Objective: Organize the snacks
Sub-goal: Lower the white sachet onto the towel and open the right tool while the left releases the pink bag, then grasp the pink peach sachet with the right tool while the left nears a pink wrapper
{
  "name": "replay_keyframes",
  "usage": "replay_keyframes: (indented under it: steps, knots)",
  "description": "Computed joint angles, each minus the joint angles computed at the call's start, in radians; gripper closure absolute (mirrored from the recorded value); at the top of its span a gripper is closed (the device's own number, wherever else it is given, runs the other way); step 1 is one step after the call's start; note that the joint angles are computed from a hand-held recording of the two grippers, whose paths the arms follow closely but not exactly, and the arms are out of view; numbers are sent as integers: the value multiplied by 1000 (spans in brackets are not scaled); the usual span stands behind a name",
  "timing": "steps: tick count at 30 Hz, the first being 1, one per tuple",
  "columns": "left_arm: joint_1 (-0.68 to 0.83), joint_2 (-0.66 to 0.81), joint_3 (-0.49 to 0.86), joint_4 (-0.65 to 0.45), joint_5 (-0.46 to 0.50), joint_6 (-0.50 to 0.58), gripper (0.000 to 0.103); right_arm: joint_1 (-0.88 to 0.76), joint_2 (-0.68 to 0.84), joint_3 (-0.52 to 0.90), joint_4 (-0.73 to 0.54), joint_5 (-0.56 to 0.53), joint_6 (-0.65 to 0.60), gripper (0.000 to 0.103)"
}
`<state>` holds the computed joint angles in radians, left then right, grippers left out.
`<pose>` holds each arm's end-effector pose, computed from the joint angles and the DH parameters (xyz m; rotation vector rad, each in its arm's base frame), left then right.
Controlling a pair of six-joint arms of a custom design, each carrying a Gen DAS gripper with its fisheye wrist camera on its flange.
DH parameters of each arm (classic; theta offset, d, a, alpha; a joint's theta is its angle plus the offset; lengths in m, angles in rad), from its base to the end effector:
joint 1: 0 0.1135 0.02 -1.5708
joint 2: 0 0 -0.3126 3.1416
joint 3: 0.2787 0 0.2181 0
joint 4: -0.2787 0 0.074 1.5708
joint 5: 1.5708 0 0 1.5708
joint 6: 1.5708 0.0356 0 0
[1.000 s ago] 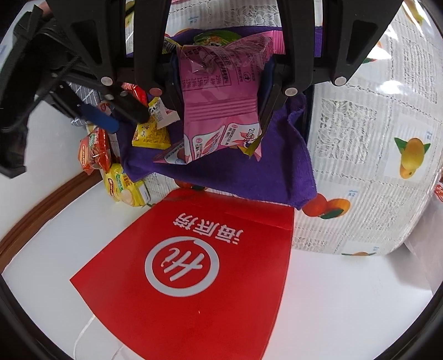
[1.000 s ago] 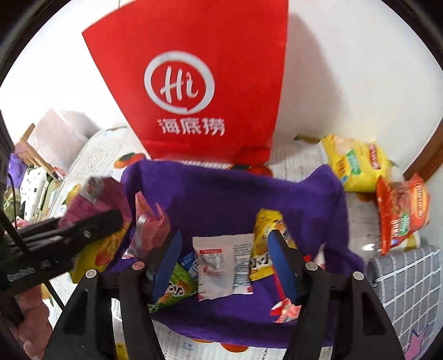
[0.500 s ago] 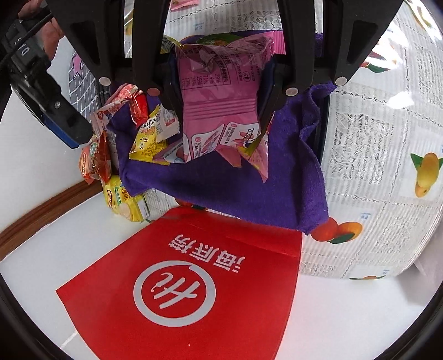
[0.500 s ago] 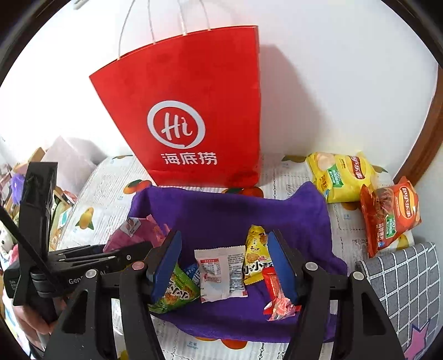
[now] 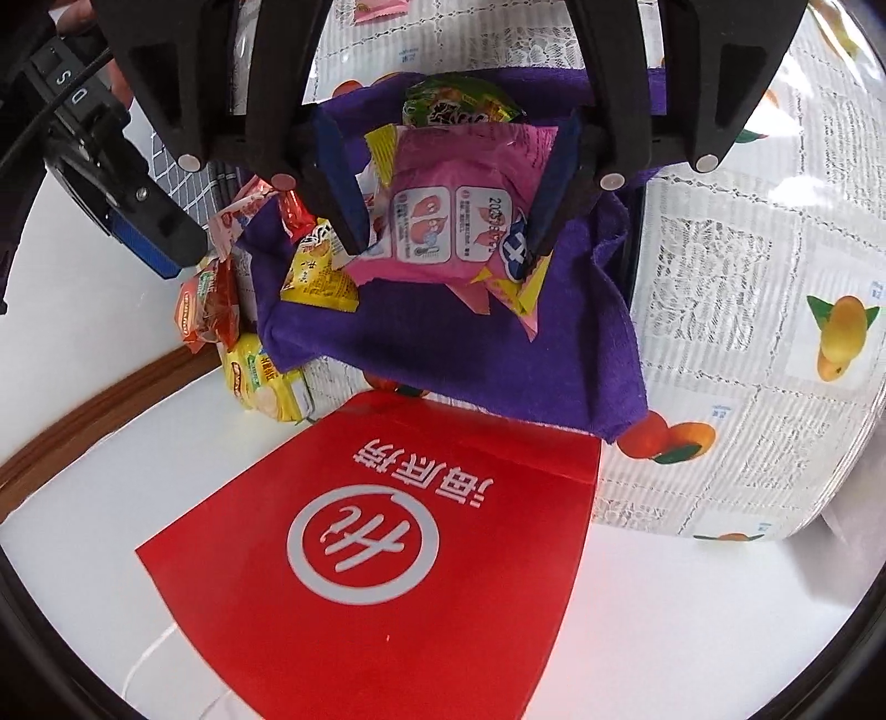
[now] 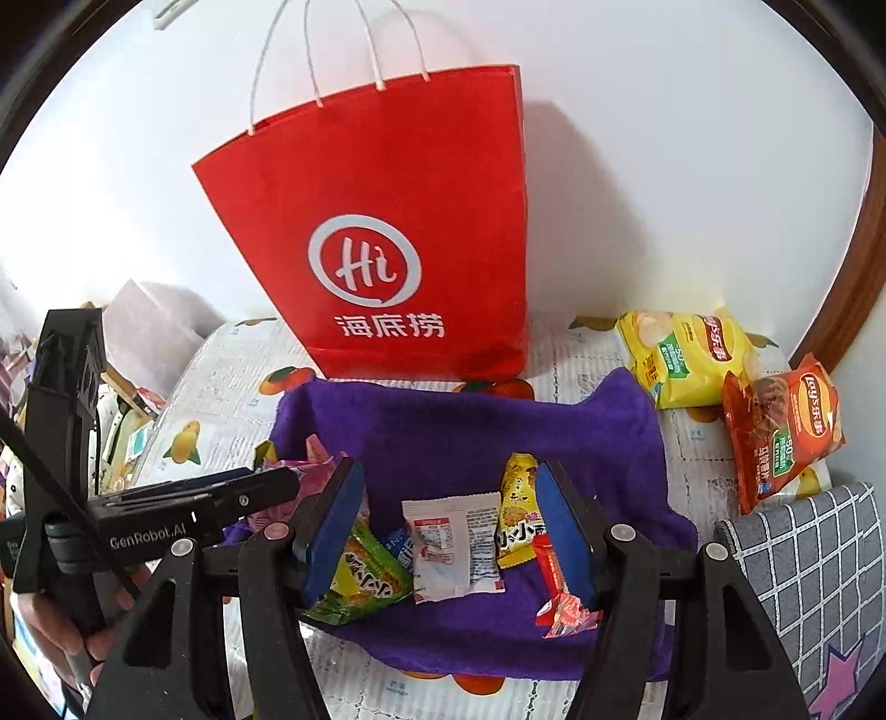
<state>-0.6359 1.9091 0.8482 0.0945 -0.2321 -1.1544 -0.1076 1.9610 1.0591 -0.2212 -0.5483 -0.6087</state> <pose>0.2786 -0.1955 0.1653 -0.7444 2.4449 -0.4351 0.3611 -0.0203 0.1812 -0.7751 2.3830 0.4591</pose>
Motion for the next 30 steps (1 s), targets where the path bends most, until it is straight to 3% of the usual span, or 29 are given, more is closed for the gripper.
replay_keyframes:
  steps: [10, 16, 21, 23, 30]
  knots:
    - [-4, -72, -37, 9, -1, 17, 41, -20, -106, -96, -7, -54, -48, 39]
    - [-19, -112, -37, -32, -12, -5, 41, -87, -158, -290, 86, -32, -162, 39]
    - [-55, -125, -3, -71, -21, 9, 41, -180, -83, -410, 165, 25, -247, 40]
    - [-80, -138, 11, -83, -33, 14, 41, -225, -36, -453, 201, 53, -284, 44]
    - [-145, -177, 42, -120, -80, 26, 41, -327, 72, -522, 249, 122, -372, 48]
